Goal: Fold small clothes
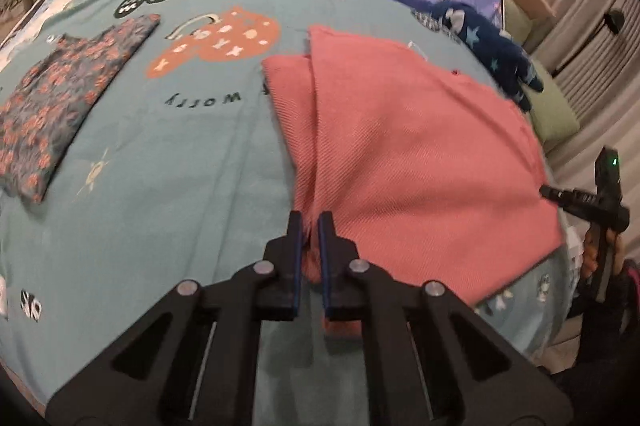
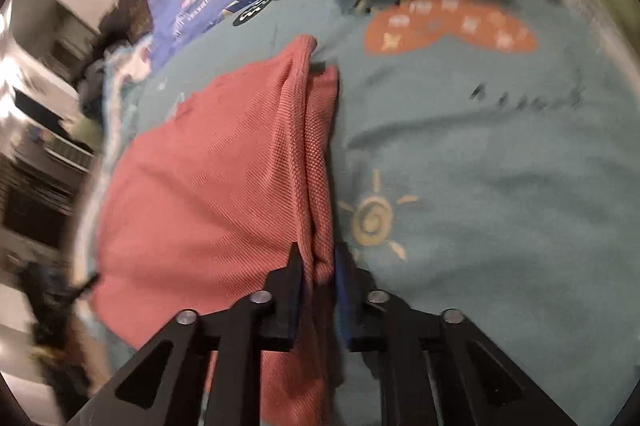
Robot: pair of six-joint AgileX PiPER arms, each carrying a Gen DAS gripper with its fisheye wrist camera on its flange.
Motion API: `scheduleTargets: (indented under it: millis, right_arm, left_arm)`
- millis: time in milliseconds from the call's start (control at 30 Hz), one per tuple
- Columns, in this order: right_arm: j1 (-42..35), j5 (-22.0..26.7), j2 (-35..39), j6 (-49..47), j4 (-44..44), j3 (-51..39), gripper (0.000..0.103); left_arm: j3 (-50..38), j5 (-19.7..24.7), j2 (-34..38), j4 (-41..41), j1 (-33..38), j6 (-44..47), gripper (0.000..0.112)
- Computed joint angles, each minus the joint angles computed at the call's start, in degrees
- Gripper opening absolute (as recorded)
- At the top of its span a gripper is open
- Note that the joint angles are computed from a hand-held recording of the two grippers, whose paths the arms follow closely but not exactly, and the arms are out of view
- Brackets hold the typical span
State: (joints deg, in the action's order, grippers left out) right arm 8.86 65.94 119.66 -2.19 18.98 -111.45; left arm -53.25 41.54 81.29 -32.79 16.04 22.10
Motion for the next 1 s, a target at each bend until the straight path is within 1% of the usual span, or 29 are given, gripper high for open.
scheduleTargets:
  millis: [33,100,133,200,233,267,300,333,367,433,467,500,533,600,667,733,867,933,1000]
  right_arm:
    - [1.83,-0.95,-2.11,2.47,-4.98,0.87,0.027]
    - [5.19,-2.43,-5.14,5.54,-11.71,1.79,0.027]
    - [6.94,-2.72,-6.33,5.99,-13.51,1.95,0.028]
    - [9.87,-3.22,-9.32,3.72,-13.65,3.5,0.029]
    - [12.18,-3.94,-10.37,2.97,-13.61,4.58,0.032]
    - [15.44,-3.92,-10.76,1.94,-13.88,4.35,0.036]
    - [18.16,-4.58,-11.29,1.52,-14.54,5.14,0.039]
    - [22.94,-5.43,-11.27,0.51,-15.91,5.41,0.043]
    - [25.58,-5.9,-11.27,-0.43,-16.65,5.76,0.043]
    - [32.94,-8.01,-10.48,-2.25,-19.39,6.94,0.043]
    - [36.26,-8.88,-9.59,-2.58,-21.15,6.95,0.043]
    - [39.34,-9.5,-8.4,-3.02,-22.45,6.62,0.043]
    - [40.65,-9.46,-7.45,-2.95,-22.49,5.99,0.043]
    - [41.06,-7.68,-5.03,-2.32,-20.15,3.11,0.043]
    - [39.53,-5.87,-3.84,-1.75,-17.3,1.32,0.043]
    - [37.57,-3.65,-3.26,0.16,-16.33,0.03,0.044]
    - [36.05,0.06,-2.14,5.95,-18.84,-2.75,0.044]
    - [36.36,0.55,-3.12,8.34,-20.05,-2.14,0.044]
    - [36.86,0.07,-5.13,10.24,-21.88,0.12,0.046]
  left_arm:
    - [0.42,0.32,-1.29,0.15,0.84,-0.24,0.009]
    - [1.06,1.02,-3.76,0.26,3.39,0.52,0.009]
    - [1.52,1.08,-4.72,-0.2,4.87,1.35,0.009]
    - [2.1,1.72,-5.57,-2.17,8.1,3.75,0.009]
    - [2.01,2.18,-5.42,-2.88,9.09,4.56,0.009]
    - [1.97,2.98,-5.14,-4.11,10.51,6.0,0.009]
    - [2.06,3.57,-5.02,-5.19,11.37,7.14,0.009]
    - [2.18,4.24,-4.77,-6.61,12.35,8.85,0.012]
    - [2.36,4.69,-4.62,-7.95,13.23,10.66,0.014]
    - [3.45,5.47,-5.13,-10.77,15.09,14.45,0.021]
    - [3.95,6.37,-5.39,-11.96,15.78,15.89,0.021]
    - [4.5,7.83,-5.49,-13.9,16.7,18.56,0.021]
    - [5.48,10.68,-5.82,-16.84,18.27,23.52,0.021]
    - [6.85,14.67,-6.23,-19.34,19.49,30.66,0.021]
    - [9.32,16.83,-7.24,-21.06,19.37,39.39,0.021]
    - [10.89,16.41,-7.54,-21.39,17.8,45.43,0.021]
    - [11.06,11.99,-5.09,-21.61,12.69,52.22,0.021]
    - [9.56,12.1,-2.66,-21.36,11.66,54.02,0.021]
    - [7.44,13.51,-0.13,-21.16,11.42,55.63,0.021]
